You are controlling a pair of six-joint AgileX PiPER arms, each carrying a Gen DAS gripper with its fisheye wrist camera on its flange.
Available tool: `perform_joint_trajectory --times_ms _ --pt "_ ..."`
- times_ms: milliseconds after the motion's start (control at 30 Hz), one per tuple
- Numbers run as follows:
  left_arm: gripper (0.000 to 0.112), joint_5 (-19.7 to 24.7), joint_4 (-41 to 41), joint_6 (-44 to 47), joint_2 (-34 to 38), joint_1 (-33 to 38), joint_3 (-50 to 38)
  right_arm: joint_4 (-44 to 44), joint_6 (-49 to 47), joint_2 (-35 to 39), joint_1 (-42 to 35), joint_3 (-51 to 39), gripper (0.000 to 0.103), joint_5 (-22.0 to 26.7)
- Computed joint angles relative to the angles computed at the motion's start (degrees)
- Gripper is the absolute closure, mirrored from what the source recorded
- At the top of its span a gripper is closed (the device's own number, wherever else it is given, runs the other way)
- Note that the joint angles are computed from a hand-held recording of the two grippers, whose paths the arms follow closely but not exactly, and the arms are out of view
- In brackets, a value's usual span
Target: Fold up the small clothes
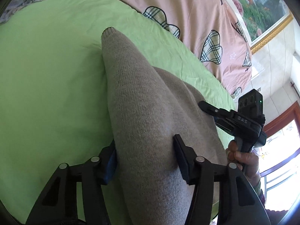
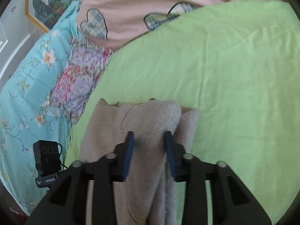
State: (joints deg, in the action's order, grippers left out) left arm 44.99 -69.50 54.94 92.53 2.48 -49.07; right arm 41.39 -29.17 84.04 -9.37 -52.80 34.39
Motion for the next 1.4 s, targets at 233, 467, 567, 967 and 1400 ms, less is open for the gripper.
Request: perform_joint_trajectory --times_ms 233,467,567,967,1400 --pt "0.041 1.41 4.69 -7.95 7.03 0.74 -9.66 12.91 -13.88 -6.18 -7.08 5.18 0.095 2.12" --pt "0.096 -3.34 16.54 -22.63 19.89 -2.98 -30.78 10.85 -13.40 -3.53 -7.07 5.01 0.095 0.82" --pt "0.103 -5.50 24.47 -29.81 23.50 -4.49 -37.52 8.60 -11.91 -2.97 -6.07 4.64 0.095 -0.44" --pt "0.090 -6.49 15.62 -15.19 1.85 -1.04 -12.42 4.79 -4.55 -9.86 -6.81 7.83 0.093 -0.11" --pt "0.066 2.25 20.18 -9.45 -42.34 2.44 24.01 -3.42 2.52 -43.04 -13.73 26.42 0.053 15.76"
